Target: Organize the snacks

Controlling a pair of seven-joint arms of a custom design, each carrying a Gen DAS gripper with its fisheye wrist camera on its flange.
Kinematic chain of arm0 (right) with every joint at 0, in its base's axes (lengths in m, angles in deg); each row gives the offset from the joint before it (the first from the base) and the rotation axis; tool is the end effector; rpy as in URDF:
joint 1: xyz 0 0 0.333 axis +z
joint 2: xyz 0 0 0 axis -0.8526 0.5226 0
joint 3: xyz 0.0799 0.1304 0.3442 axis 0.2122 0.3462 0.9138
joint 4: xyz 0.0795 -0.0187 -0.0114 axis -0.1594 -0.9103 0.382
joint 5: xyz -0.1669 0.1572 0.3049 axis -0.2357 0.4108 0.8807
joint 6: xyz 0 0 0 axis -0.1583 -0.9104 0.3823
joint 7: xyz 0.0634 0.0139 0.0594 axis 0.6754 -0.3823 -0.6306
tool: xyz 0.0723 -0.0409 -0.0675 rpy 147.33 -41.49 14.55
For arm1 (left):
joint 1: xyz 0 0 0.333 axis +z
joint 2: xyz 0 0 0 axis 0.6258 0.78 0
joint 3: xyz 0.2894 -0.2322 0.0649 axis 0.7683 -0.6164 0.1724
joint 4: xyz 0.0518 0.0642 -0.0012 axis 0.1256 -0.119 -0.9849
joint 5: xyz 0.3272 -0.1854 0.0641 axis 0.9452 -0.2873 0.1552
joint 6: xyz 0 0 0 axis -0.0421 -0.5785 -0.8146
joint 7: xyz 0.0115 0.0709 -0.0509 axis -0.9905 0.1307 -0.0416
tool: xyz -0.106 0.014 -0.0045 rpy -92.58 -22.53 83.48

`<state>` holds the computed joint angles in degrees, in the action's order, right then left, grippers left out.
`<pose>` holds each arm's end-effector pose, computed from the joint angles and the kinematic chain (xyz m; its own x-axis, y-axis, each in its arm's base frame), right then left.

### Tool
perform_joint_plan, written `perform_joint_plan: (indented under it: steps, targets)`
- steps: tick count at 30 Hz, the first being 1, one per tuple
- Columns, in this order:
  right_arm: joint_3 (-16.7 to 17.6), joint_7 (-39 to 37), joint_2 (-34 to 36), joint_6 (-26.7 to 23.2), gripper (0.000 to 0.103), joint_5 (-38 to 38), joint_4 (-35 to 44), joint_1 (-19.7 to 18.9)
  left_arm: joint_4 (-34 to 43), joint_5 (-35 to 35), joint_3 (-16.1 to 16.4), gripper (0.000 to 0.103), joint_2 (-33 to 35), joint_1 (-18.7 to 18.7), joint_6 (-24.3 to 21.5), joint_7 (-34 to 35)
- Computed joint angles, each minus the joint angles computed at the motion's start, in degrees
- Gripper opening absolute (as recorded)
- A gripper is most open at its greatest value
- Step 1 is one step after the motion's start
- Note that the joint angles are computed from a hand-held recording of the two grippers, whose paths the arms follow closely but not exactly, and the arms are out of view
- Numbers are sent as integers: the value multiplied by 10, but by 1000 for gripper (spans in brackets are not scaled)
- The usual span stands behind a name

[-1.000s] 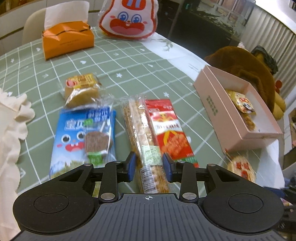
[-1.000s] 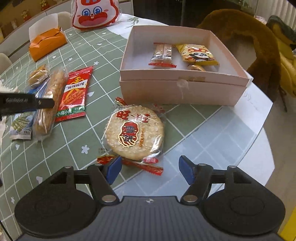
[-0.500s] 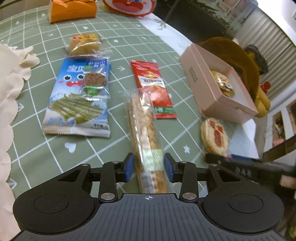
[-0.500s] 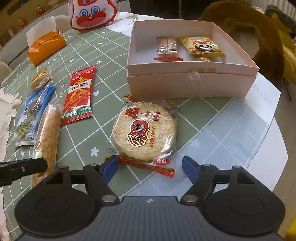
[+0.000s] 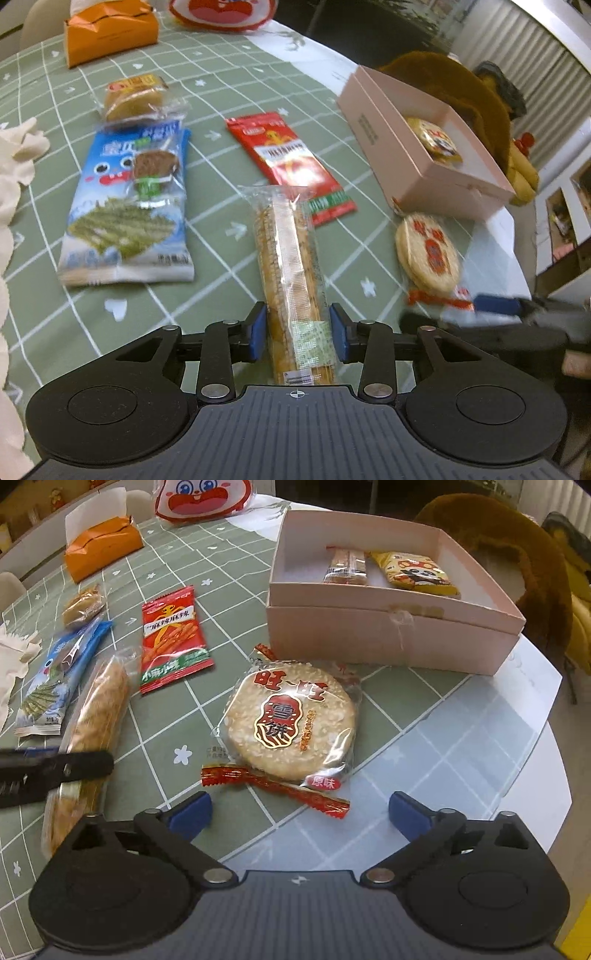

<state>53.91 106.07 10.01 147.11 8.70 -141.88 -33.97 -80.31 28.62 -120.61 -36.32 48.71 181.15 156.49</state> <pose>0.6575 0.1057 0.2785 -0.1555 -0.9869 -0.0441 -0.8609 0.1572 -0.4839 0.7036 -0.1906 0.2854 -0.3347 -0.8915 0.3054 -0.8584 0.1548 -0.4891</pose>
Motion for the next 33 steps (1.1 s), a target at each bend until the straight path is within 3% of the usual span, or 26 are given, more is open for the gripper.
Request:
perform_joint_plan:
  steps: [6, 10, 11, 13, 14, 15, 17, 19, 24, 28, 31, 33]
  targets:
    - [14, -15, -2, -6, 103, -2, 3, -16, -33, 15, 24, 41, -28, -20, 5, -6]
    - [45, -60, -6, -59, 103, 0, 28, -50, -42, 29, 40, 41, -34, -35, 20, -17]
    - [26, -68, -4, -54, 100, 7, 28, -33, -42, 31, 38, 41, -33, -33, 21, -19]
    - [-33, 6, 4, -20, 97, -58, 20, 15, -42, 29, 27, 41, -30, -22, 22, -23]
    - [-34, 16, 7, -9, 97, -65, 22, 13, -41, 27, 22, 41, -28, -18, 20, -24]
    - [-16, -15, 8, -15, 97, -32, 31, -3, -40, 26, 19, 41, -27, -14, 19, -25]
    - [57, -40, 11, -40, 97, -16, 57, -71, -38, 26, 15, 41, -26, -11, 14, -26]
    - [85, -51, 20, -45, 99, 3, 73, -97, -38, 27, 19, 41, -28, -14, 13, -29]
    - [70, -41, 37, -70, 100, 5, 108, -77, -43, 35, 33, 41, -33, -28, 21, -40]
    - [62, -35, 25, -80, 99, -8, 101, -64, -48, 37, 26, 41, -32, -21, 29, -44]
    - [112, -43, 5, -64, 99, 32, 80, -111, -47, 38, 20, 41, -30, -14, 28, -47]
    - [123, -40, 0, -47, 99, 53, 73, -122, -46, 39, 16, 41, -29, -11, 26, -46]
